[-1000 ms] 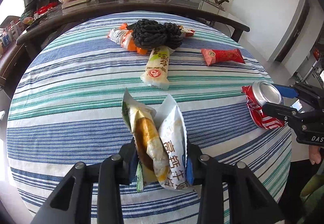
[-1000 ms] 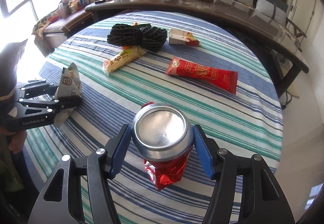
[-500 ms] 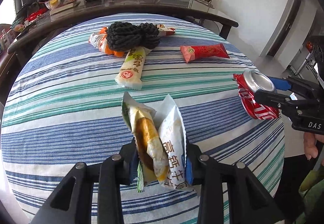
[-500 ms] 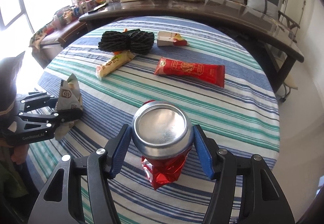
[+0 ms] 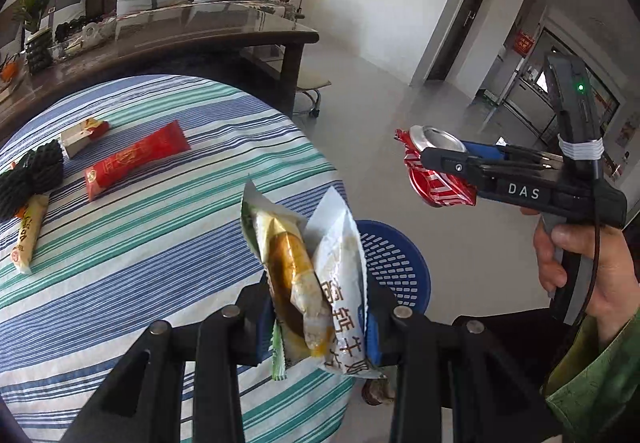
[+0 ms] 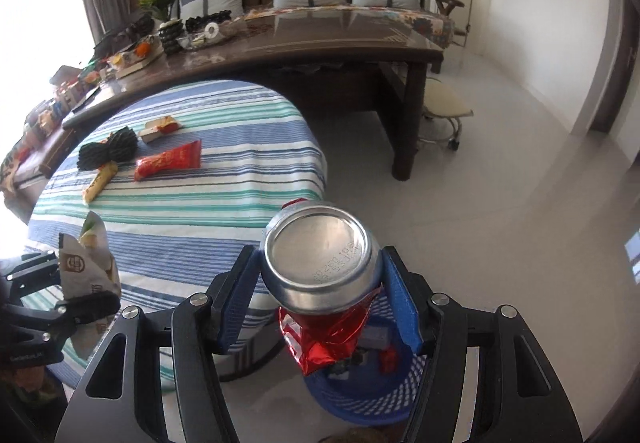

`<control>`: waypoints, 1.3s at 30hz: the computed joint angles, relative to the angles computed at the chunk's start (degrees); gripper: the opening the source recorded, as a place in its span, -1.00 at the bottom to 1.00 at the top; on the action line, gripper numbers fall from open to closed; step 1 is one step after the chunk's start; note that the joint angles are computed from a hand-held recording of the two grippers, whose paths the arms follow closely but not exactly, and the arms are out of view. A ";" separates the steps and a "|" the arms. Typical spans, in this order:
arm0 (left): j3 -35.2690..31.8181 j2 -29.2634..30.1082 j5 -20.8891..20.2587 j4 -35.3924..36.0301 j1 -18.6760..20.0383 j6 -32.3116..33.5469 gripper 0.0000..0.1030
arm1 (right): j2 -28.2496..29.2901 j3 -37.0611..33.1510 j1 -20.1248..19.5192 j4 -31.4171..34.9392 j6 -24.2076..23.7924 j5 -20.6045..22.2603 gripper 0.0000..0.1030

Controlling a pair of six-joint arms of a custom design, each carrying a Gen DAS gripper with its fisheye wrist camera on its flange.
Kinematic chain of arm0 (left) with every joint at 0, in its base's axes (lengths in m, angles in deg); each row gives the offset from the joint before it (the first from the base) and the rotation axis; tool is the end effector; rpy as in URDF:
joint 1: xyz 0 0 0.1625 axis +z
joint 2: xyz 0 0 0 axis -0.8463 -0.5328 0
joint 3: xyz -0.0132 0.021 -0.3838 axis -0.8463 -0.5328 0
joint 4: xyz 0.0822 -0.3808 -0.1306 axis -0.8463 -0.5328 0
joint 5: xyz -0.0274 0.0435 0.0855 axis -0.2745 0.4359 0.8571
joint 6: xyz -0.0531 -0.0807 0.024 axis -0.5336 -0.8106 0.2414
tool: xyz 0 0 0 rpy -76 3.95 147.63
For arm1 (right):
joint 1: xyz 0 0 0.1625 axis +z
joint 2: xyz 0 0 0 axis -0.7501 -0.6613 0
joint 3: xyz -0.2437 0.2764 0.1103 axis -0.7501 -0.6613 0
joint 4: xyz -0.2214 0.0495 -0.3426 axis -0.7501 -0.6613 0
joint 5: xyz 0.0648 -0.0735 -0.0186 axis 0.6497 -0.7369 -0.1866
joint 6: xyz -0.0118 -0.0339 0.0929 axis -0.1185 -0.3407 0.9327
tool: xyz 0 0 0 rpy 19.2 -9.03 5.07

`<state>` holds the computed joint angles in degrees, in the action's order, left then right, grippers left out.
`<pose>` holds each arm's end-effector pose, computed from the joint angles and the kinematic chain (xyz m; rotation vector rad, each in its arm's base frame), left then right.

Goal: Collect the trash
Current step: 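Carry both items over the blue wastebasket and open both grippers to drop them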

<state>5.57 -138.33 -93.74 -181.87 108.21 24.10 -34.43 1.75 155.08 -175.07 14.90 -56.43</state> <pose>-0.3116 -0.6499 0.2208 0.8788 2.6369 -0.5133 0.2697 -0.6584 0.2733 0.4296 -2.3315 0.8100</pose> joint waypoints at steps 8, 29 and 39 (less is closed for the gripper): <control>-8.31 12.59 -4.82 1.82 -1.20 -0.48 -0.31 | -8.04 9.68 -8.92 -2.79 7.63 1.54 0.23; -18.07 25.22 -3.47 2.86 0.62 -1.24 0.18 | -11.07 10.26 -13.47 0.04 11.93 7.48 0.44; -2.02 10.20 1.66 -13.90 -3.39 4.35 0.58 | -4.26 7.57 -6.93 -22.37 -4.55 -4.34 0.98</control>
<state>3.54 -128.13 -92.09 -195.77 104.81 28.44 -38.69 9.32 148.15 -197.44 10.35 -60.77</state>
